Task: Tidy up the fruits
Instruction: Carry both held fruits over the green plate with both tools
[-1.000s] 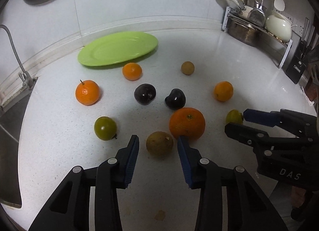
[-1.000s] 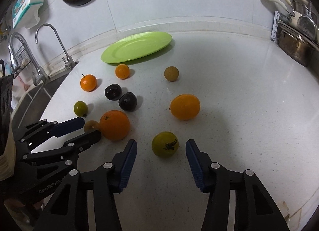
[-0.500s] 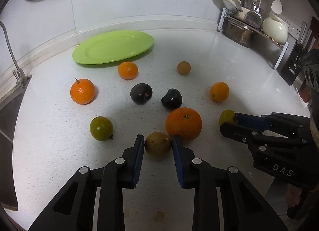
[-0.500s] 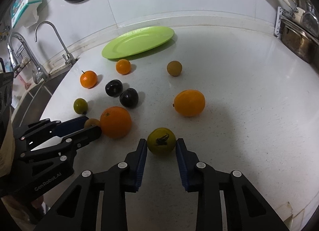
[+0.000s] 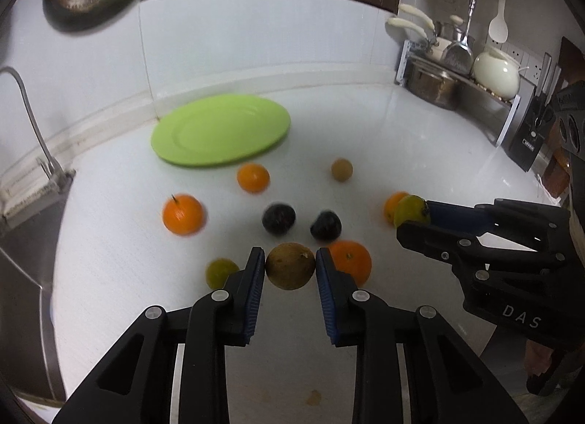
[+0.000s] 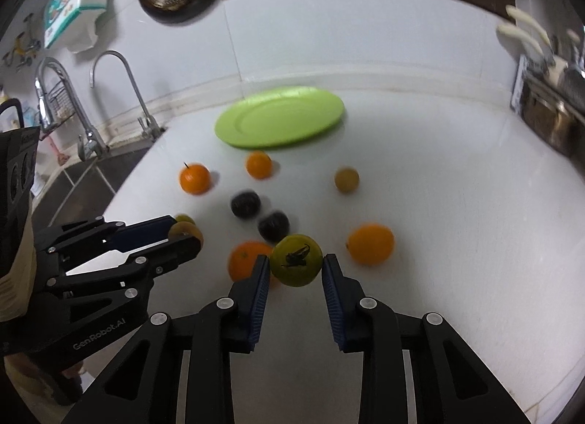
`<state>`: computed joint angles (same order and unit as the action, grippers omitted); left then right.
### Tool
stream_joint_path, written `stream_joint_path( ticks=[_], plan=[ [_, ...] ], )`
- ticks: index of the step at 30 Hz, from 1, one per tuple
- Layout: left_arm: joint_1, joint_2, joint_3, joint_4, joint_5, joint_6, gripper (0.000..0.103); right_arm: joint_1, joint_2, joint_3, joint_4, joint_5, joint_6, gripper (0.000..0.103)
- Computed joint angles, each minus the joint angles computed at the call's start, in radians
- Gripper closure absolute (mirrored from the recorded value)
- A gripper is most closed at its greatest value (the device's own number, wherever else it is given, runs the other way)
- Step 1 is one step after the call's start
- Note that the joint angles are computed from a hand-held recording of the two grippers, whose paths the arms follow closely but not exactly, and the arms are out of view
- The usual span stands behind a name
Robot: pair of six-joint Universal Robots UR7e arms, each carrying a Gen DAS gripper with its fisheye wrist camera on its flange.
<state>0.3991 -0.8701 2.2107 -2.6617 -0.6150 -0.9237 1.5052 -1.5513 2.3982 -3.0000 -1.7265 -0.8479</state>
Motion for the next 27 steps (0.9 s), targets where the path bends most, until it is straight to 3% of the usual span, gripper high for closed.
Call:
stream_joint_path(
  ticks=[13, 18, 27],
  plan=[
    [0.053, -0.053, -0.037, -0.118, 0.114, 0.266, 0.074, 0.106, 0.103, -0.138, 0.042, 0.082, 0.043, 0.072],
    [0.104, -0.048, -0.093, -0.137, 0.137, 0.347, 0.074, 0.151, 0.187, -0.244, 0.083, 0.065, 0.037, 0.072],
    [0.210, -0.012, -0.219, -0.073, 0.134, 0.349, 0.074, 0.165, 0.359, -0.473, 0.272, 0.062, -0.002, 0.072]
  ],
)
